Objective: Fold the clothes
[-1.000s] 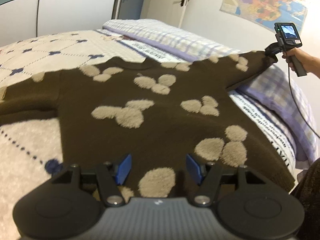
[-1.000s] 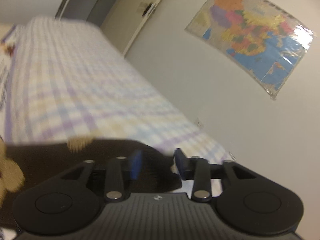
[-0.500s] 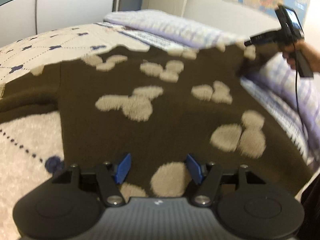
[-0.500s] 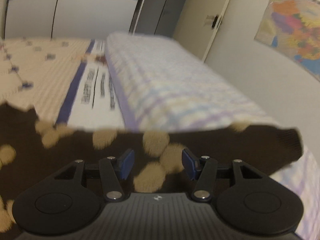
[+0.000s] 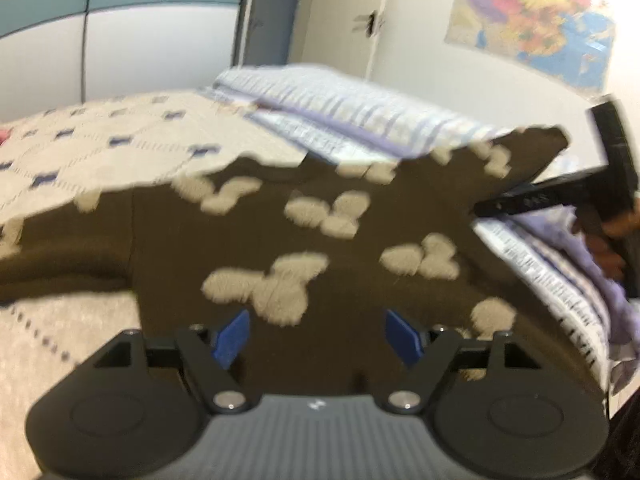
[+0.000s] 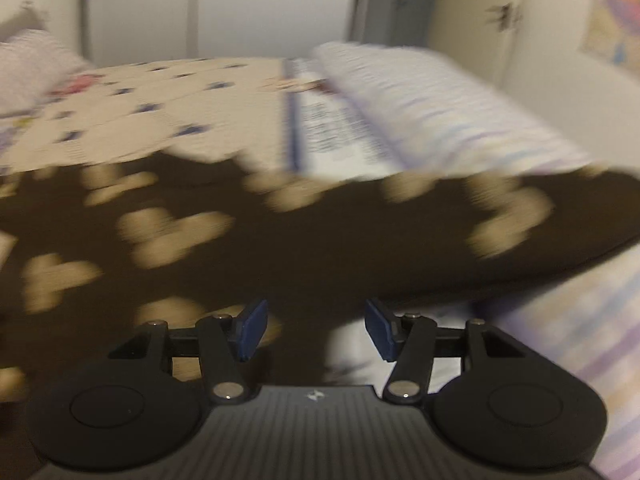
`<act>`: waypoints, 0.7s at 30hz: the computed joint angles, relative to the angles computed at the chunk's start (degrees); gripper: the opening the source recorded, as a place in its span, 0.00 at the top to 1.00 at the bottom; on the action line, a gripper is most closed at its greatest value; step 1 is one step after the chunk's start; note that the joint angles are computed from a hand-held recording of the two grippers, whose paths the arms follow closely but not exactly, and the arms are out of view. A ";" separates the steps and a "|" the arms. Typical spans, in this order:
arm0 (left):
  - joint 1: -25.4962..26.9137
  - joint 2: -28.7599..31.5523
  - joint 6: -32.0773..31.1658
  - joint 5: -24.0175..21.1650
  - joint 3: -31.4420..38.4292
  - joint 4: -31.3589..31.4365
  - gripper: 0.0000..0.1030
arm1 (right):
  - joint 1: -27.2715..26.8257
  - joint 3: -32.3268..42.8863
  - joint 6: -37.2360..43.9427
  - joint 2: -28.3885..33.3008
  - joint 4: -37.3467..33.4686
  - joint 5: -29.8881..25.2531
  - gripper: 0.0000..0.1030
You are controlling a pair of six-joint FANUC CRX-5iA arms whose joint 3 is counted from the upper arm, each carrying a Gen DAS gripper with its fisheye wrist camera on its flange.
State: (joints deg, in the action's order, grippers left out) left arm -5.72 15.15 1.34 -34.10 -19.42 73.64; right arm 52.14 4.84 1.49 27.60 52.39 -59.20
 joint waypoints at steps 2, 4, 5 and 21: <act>1.26 -0.90 6.14 0.15 0.24 -6.51 0.26 | 1.23 0.96 -1.20 0.56 -2.46 2.84 0.45; 3.38 -1.78 13.26 -1.67 0.92 -13.12 0.25 | 2.38 -0.42 -4.57 -0.48 -3.09 3.98 0.45; 4.99 -2.16 16.81 -4.10 1.46 -16.08 0.25 | 2.98 -1.47 -6.19 -1.34 -3.37 3.71 0.44; 16.90 -2.89 38.10 -26.15 1.15 -21.63 0.25 | 8.39 -28.70 -45.45 -16.99 2.77 16.90 0.52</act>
State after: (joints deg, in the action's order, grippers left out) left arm 11.18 12.26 39.44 -60.24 -18.28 52.01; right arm 60.53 -23.87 -43.96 10.61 55.16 -42.30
